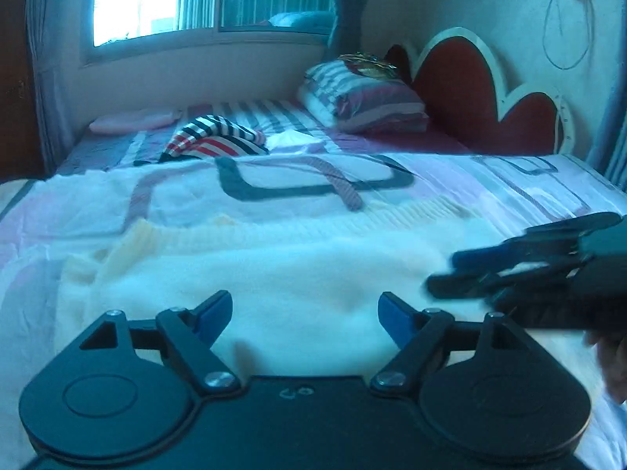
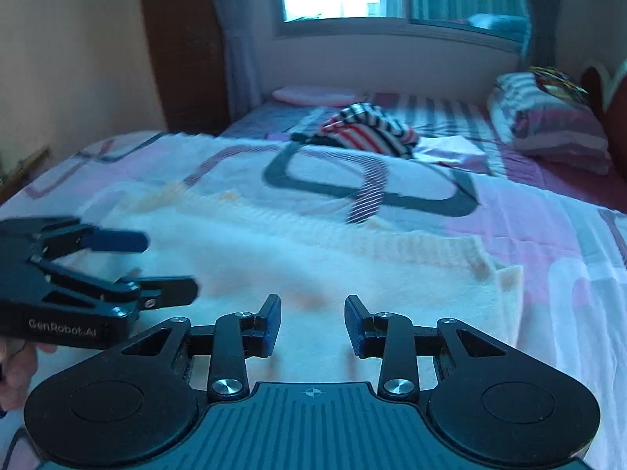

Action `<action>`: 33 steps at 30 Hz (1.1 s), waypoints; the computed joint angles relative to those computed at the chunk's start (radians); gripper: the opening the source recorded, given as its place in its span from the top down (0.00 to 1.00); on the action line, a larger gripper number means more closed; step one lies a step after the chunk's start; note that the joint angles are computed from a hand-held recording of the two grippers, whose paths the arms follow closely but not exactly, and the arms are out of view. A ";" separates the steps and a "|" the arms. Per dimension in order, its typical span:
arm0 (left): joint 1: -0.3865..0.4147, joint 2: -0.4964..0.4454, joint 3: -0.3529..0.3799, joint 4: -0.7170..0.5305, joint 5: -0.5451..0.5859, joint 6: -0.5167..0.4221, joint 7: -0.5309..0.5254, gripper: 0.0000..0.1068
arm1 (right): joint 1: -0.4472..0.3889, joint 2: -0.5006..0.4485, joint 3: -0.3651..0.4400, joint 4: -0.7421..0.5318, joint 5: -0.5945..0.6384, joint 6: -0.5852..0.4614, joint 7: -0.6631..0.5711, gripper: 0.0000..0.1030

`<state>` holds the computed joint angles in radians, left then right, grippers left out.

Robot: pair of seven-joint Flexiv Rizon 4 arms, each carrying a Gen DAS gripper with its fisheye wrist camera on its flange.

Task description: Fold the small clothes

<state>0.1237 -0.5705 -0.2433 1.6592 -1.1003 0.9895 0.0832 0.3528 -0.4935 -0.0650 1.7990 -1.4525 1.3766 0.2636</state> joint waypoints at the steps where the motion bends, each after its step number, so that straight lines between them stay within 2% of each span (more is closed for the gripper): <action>1: -0.008 0.003 0.009 0.013 0.014 0.006 -0.010 0.27 | 0.006 -0.011 0.015 0.001 0.047 -0.017 -0.040 0.65; 2: -0.015 -0.002 0.017 0.018 0.027 0.020 -0.027 0.27 | 0.012 -0.016 0.017 0.003 0.041 -0.035 -0.032 0.65; 3: -0.010 -0.004 0.008 0.024 0.011 0.032 -0.017 0.27 | 0.026 -0.011 -0.015 0.008 -0.030 -0.020 0.037 0.65; 4: -0.001 0.000 -0.004 0.034 -0.012 0.039 0.007 0.27 | 0.022 -0.009 -0.014 0.011 -0.036 -0.016 0.053 0.65; 6: 0.006 0.016 0.003 0.044 -0.011 0.035 0.012 0.28 | 0.011 0.017 0.011 0.039 0.016 -0.040 0.018 0.65; 9: 0.022 0.026 0.023 0.060 -0.032 0.068 0.044 0.28 | 0.011 0.105 0.036 0.149 0.064 -0.156 0.012 0.65; 12: 0.065 0.022 0.029 0.068 -0.054 0.053 0.071 0.27 | -0.046 0.168 0.036 0.237 -0.098 -0.105 0.227 0.66; 14: 0.057 0.045 0.045 0.084 -0.048 0.059 0.039 0.29 | -0.046 0.187 0.088 0.241 -0.028 -0.182 0.188 0.65; 17: 0.065 0.110 0.044 0.147 -0.106 0.001 0.043 0.28 | -0.043 0.189 0.106 0.217 -0.125 -0.142 0.296 0.65; 21: 0.019 0.185 0.096 0.260 -0.126 -0.028 0.088 0.28 | 0.007 0.133 0.151 0.177 -0.099 -0.125 0.278 0.65; 22: 0.007 0.189 0.111 0.277 -0.112 -0.024 0.079 0.28 | 0.026 0.124 0.155 0.174 -0.074 -0.145 0.258 0.65; 24: -0.018 0.205 0.106 0.320 -0.204 0.046 0.188 0.27 | 0.087 0.115 0.160 0.166 -0.014 -0.255 0.183 0.65; 25: -0.032 0.212 0.114 0.326 -0.206 0.061 0.197 0.28 | 0.100 0.115 0.161 0.159 0.018 -0.269 0.158 0.65; 27: -0.043 0.221 0.127 0.326 -0.203 0.055 0.183 0.29 | 0.100 0.116 0.140 0.149 -0.030 -0.210 0.213 0.65; 31: -0.050 0.200 0.143 0.300 -0.171 0.061 0.102 0.29 | 0.117 0.098 0.144 0.133 0.053 -0.226 0.118 0.65; 33: -0.042 0.192 0.143 0.292 -0.166 0.066 0.098 0.29 | 0.115 0.110 0.127 0.163 0.038 -0.203 0.154 0.66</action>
<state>0.0818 -0.3783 -0.0998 1.9515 -1.2667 1.0560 0.1812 0.4679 -0.3833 0.0619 1.9621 -1.4143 1.1736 0.4180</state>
